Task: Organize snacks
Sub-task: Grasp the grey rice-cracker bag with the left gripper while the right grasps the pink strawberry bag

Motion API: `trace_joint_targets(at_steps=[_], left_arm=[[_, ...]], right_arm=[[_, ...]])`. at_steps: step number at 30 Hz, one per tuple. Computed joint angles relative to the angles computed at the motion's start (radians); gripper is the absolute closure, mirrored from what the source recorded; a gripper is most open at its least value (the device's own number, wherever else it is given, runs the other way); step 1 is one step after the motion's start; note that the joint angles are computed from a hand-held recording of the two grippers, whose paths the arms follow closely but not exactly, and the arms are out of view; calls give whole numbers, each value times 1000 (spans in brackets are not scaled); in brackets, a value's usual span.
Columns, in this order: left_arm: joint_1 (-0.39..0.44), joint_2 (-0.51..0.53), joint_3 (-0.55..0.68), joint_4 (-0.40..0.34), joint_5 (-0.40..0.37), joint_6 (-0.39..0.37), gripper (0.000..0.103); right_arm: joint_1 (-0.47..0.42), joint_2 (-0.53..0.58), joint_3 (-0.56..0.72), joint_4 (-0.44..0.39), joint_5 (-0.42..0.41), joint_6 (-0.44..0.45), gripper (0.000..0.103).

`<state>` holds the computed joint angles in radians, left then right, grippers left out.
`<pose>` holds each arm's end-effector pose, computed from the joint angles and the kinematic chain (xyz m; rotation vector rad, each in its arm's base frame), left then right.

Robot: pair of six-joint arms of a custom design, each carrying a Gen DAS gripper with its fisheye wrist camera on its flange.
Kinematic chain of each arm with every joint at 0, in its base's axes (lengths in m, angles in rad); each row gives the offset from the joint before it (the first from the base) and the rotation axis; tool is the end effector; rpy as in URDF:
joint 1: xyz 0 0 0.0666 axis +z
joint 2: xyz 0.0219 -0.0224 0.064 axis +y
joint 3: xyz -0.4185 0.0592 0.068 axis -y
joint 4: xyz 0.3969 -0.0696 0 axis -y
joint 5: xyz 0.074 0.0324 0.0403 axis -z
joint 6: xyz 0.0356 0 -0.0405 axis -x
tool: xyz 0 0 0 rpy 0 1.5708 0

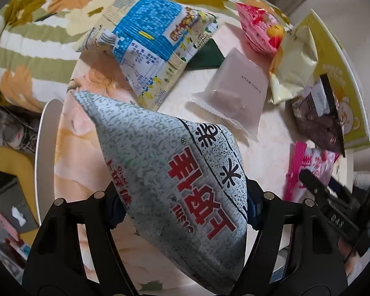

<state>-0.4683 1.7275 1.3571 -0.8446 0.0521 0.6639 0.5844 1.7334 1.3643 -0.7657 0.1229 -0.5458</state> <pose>0.5008 -0.2558 0.2869 -0.2650 2.8374 -0.3375 0.4805 0.3121 0.2902 -0.0153 2.7034 0.1802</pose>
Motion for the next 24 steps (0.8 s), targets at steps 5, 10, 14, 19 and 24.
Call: trace_joint_targets(at_steps=[5, 10, 14, 19, 24], left_arm=[[-5, 9, 11, -14, -3, -22, 39], [-15, 19, 30, -39, -13, -28, 40], [-23, 23, 41, -47, -8, -40, 41], [-33, 6, 22, -43, -11, -38, 42], [-39, -19, -5, -37, -16, -35, 42]], right_arm=[[-5, 30, 22, -8, -4, 31, 9], [-4, 54, 36, -13, -8, 68, 11], [8, 66, 46, -25, 14, 95, 18], [14, 45, 26, -11, 29, 104, 31], [10, 7, -11, 3, 12, 96, 44]])
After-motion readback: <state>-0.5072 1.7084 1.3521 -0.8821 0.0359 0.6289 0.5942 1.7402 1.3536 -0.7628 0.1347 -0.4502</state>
